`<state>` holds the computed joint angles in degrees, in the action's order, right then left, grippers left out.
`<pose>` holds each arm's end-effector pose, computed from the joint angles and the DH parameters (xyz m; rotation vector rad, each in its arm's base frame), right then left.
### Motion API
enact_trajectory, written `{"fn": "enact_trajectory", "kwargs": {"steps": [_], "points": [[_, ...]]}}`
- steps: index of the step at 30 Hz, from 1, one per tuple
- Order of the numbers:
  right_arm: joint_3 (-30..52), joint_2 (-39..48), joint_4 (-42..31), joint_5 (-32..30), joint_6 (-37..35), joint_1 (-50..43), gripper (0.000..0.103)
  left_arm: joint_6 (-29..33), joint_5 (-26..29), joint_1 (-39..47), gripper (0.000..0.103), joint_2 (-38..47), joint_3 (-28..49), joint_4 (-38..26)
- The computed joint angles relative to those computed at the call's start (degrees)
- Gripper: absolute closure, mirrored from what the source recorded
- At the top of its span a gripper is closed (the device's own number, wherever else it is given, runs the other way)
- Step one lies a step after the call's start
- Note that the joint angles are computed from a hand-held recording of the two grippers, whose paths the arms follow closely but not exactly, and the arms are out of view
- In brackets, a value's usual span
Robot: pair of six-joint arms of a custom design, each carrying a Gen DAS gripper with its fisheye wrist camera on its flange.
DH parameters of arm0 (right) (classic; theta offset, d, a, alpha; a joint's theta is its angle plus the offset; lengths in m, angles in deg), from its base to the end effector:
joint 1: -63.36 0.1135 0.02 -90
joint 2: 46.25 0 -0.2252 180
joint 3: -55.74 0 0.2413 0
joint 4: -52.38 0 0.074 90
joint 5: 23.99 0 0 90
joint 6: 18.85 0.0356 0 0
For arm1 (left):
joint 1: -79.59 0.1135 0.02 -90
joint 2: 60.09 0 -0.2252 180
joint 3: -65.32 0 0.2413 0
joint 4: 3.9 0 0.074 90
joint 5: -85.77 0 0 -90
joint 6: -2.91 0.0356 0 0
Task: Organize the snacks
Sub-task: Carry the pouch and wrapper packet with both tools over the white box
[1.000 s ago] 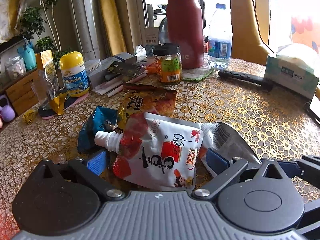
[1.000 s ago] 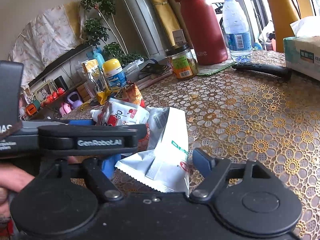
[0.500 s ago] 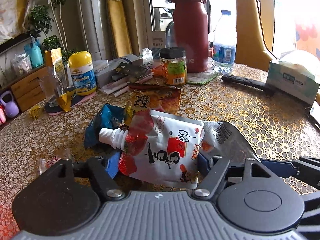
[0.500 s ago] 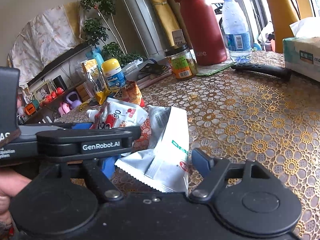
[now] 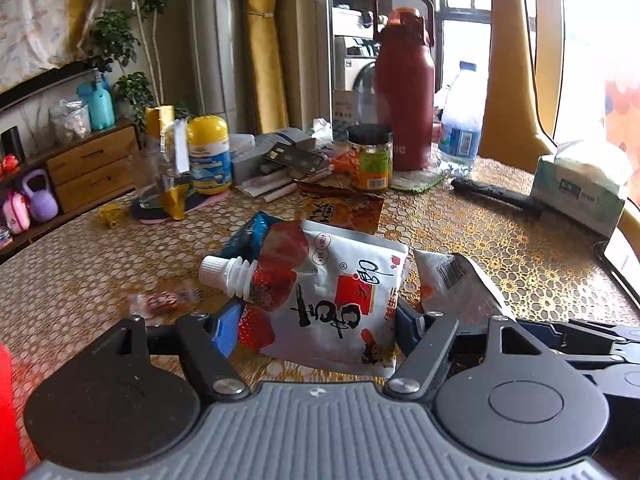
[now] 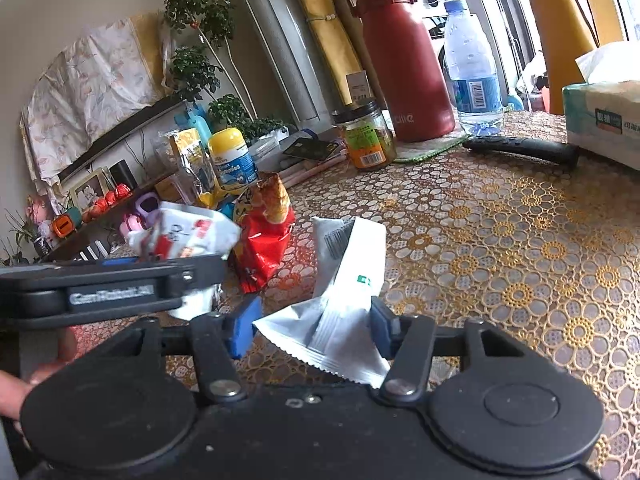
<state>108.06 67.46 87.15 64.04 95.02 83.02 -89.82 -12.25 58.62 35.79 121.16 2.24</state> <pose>0.3048 0.1102 0.0588 0.0542 2.0729 0.5078 0.2992 -0.1093 0.1213 0.2622 2.1412 -0.0880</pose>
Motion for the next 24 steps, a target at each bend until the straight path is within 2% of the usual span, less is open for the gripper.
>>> {"fn": "enact_trajectory", "kwargs": {"steps": [5, 9, 16, 24], "points": [[-3.02, -3.04, -0.18, 0.7, -0.19, 1.26, 0.048, -2.1, -1.19, -0.75, 0.03, -11.39, -8.0, -1.19], [-6.03, -6.75, -0.83, 2.11, -1.18, 3.18, 0.048, -3.93, -1.94, -0.83, 0.03, -21.04, -13.24, -4.48], [-10.3, -13.83, -2.7, 5.65, -3.34, 7.17, 0.048, -7.26, -3.34, -0.27, 0.03, -38.13, -20.96, -12.66], [-13.74, -21.88, -5.71, 9.55, -5.17, 12.42, 0.048, -9.3, -3.53, 1.73, 0.03, -58.41, -26.78, -25.49]]}}
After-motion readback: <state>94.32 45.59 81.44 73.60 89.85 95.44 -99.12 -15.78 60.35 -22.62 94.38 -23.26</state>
